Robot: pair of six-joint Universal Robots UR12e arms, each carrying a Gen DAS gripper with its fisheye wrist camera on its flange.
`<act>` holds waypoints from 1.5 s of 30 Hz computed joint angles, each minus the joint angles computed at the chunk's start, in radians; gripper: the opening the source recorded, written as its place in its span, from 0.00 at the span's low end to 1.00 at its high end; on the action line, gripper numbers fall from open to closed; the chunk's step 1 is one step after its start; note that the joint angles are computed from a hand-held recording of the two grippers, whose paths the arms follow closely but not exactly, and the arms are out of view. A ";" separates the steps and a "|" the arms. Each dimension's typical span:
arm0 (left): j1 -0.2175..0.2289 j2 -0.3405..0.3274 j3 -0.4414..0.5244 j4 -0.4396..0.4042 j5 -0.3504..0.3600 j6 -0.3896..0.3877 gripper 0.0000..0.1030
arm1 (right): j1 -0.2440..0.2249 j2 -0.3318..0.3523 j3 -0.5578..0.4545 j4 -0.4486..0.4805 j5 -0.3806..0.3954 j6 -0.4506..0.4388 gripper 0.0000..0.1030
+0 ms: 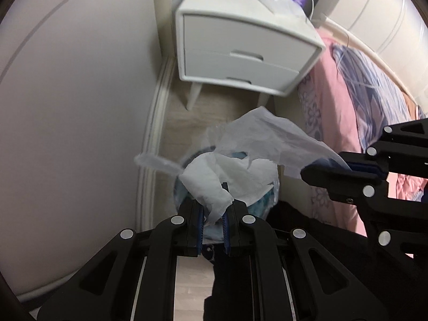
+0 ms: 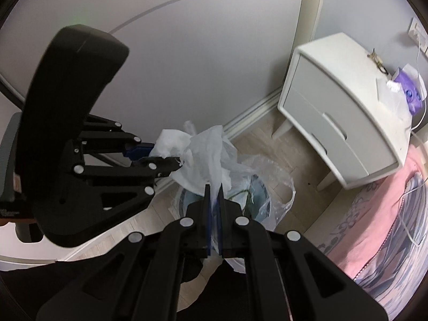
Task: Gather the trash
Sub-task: 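Carry the tissues in both tools down over the blue trash bin, then open both tools to drop the tissues into the lined bin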
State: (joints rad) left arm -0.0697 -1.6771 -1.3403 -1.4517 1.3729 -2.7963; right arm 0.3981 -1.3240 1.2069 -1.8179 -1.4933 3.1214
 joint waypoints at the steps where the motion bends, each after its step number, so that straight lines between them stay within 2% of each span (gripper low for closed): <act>1: -0.003 0.000 -0.008 0.002 0.000 0.002 0.10 | -0.002 -0.001 0.008 0.001 0.000 -0.001 0.05; 9: -0.018 -0.012 -0.060 0.013 -0.013 -0.016 0.10 | -0.012 -0.004 0.082 -0.011 0.003 -0.010 0.05; 15: -0.031 -0.030 -0.104 0.058 -0.027 -0.045 0.10 | -0.028 -0.006 0.144 -0.033 0.007 -0.028 0.05; 24: -0.039 -0.063 -0.186 0.132 -0.005 -0.085 0.10 | -0.042 0.019 0.224 -0.083 0.021 -0.081 0.05; 35: -0.041 -0.102 -0.256 0.197 0.014 -0.106 0.10 | -0.051 0.069 0.282 -0.160 0.027 -0.121 0.05; 45: -0.037 -0.130 -0.296 0.227 0.023 -0.114 0.10 | -0.046 0.090 0.313 -0.190 0.040 -0.130 0.05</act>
